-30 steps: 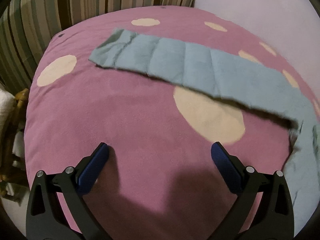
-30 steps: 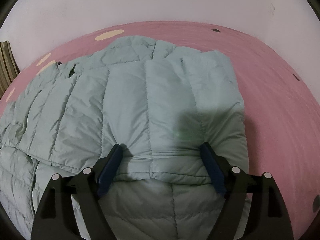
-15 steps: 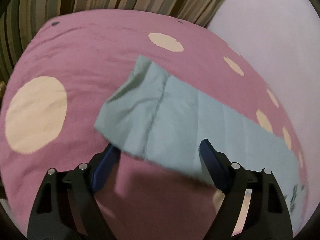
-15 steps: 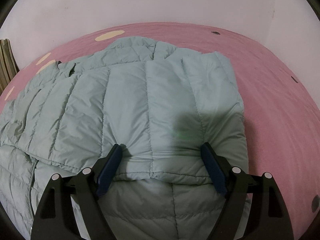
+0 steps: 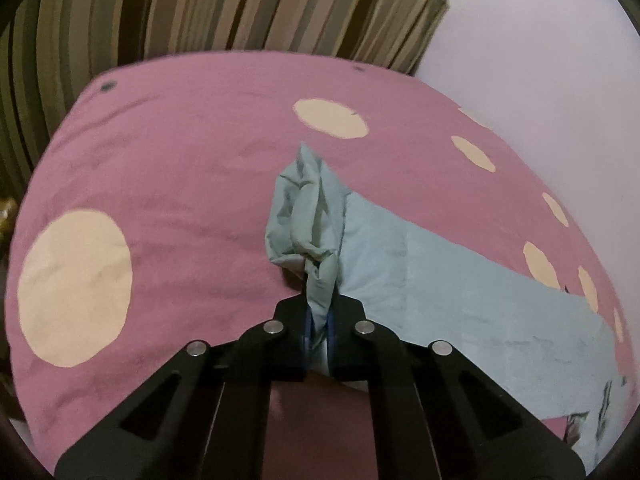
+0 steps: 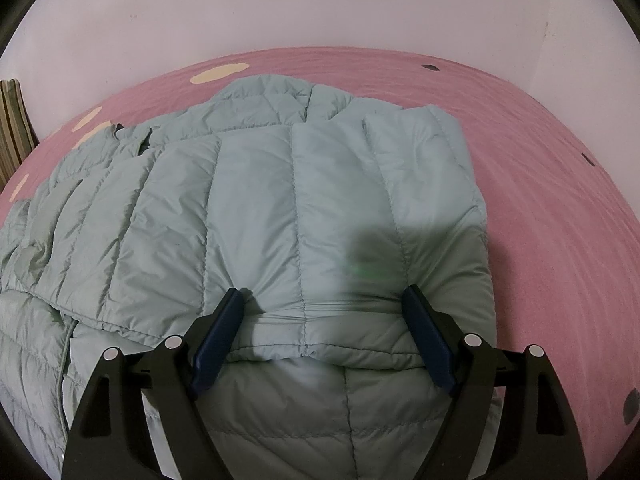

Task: Fold large clothes
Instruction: 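Grasp the sleeve cuff with the left gripper and lift it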

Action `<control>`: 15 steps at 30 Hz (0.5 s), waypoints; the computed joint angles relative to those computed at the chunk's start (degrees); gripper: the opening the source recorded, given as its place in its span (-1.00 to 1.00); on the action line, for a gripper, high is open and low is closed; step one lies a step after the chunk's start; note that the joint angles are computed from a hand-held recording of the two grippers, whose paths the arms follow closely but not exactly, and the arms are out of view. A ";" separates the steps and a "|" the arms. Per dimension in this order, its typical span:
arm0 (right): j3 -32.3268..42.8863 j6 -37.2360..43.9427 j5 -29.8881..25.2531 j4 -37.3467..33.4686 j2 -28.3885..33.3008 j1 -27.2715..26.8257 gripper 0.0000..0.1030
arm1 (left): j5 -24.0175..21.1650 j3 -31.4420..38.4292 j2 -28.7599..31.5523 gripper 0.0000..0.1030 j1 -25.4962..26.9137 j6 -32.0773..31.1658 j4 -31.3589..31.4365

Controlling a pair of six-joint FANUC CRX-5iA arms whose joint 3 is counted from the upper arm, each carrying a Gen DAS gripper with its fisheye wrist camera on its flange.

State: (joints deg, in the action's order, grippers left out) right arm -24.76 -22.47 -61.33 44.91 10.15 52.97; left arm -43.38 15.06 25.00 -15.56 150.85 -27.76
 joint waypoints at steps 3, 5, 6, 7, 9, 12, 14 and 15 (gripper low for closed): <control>-0.05 -0.20 -0.04 0.08 -0.08 0.06 0.56 | -0.84 2.12 0.19 -0.91 -2.51 -0.58 -2.82; -0.08 -0.28 -0.01 0.09 -0.12 0.08 0.56 | -0.74 3.89 0.55 -0.91 -4.38 -2.15 -3.64; -0.10 -0.50 -0.09 0.09 -0.14 0.24 0.56 | -0.71 5.30 0.99 -0.92 -5.60 -3.46 -3.73; -0.21 -0.59 0.12 0.21 -0.21 0.12 0.56 | -0.25 6.45 1.38 -0.92 -6.50 -4.70 -3.57; -0.19 -0.90 -0.02 0.24 -0.25 0.34 0.56 | 0.44 9.16 2.48 -0.92 -8.72 -7.17 -3.27; -0.31 -1.38 0.27 0.56 -0.30 0.30 0.56 | 1.61 13.25 4.62 -0.92 -11.75 -12.34 -1.10; -0.42 -1.83 0.42 0.74 -0.39 0.38 0.56 | 2.25 17.21 7.12 -0.92 -14.37 -17.53 1.37; -0.55 -2.15 0.50 0.88 -0.47 0.47 0.56 | 2.34 18.62 8.06 -0.92 -15.32 -19.19 2.10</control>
State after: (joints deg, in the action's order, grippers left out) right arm -25.31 -24.62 -60.83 45.78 9.68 53.43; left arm -41.04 33.68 33.07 -30.88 131.66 -25.65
